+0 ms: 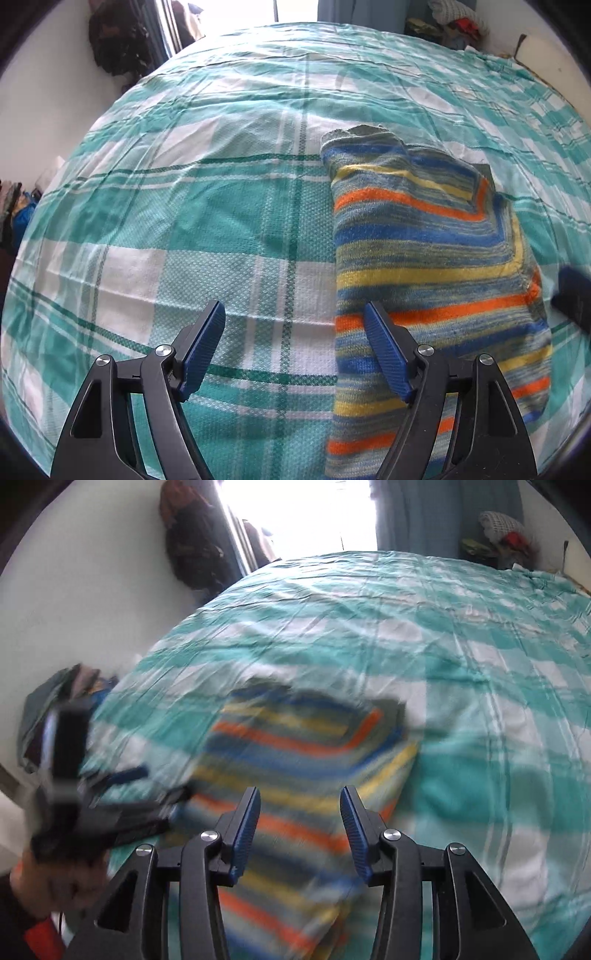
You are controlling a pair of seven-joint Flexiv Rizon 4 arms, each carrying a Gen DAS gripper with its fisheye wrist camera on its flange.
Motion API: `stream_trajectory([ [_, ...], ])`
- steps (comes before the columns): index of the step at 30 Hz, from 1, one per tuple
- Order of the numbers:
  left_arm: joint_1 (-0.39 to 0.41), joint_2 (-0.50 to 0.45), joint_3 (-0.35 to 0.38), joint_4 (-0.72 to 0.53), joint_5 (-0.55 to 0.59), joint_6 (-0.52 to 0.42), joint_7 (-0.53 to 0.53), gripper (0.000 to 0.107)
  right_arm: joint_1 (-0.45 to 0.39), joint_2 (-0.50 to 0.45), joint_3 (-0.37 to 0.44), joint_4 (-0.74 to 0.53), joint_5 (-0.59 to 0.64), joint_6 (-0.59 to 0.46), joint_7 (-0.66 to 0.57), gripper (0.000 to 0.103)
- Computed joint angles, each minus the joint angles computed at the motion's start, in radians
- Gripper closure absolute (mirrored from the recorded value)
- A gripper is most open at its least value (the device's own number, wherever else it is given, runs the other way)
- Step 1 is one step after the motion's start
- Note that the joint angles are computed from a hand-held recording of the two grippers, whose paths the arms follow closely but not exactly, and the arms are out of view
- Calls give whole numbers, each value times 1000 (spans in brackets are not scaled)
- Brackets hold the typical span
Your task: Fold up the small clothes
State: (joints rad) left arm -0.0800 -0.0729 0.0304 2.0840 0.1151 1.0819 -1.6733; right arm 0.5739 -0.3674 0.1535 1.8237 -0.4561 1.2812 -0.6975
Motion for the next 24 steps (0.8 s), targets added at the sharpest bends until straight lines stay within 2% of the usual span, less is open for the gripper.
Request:
stream_trajectory([
  [4,-1,22,2,5,6,-20,-2,28,27,33,3,113,-24,-9,59,56],
  [6,2,58,3,42,-46,-16,54,28,42,47,-2,163,-47,-28,102,56],
  [7,3,84,6,69,-72,-10,87,28,69,71,-36,205,-118,-19,172,54],
  [9,-2,160,23,161,-158,17,185,28,66,108,-34,252,-156,-4,253,54],
  [11,-16,243,48,262,-239,38,289,21,84,171,-71,319,-296,18,419,54],
  [13,-18,319,66,356,-261,62,341,15,90,218,-67,351,-398,-40,522,52],
  [15,0,364,66,428,-242,82,353,10,87,240,-27,367,-401,-100,580,45],
  [16,13,367,59,447,-228,80,351,9,84,242,-7,377,-397,-111,616,37],
  [17,18,357,56,484,-219,131,356,4,80,238,11,384,-399,-116,644,29],
  [18,3,338,63,528,-237,239,379,4,77,227,23,386,-420,-125,675,26],
  [20,-42,306,83,566,-308,352,431,4,81,209,32,393,-536,-163,781,16],
  [22,-38,293,74,554,-334,337,438,4,74,202,36,400,-649,-182,871,13],
  [24,-60,281,80,565,-379,374,466,4,52,193,40,403,-703,-163,909,10],
])
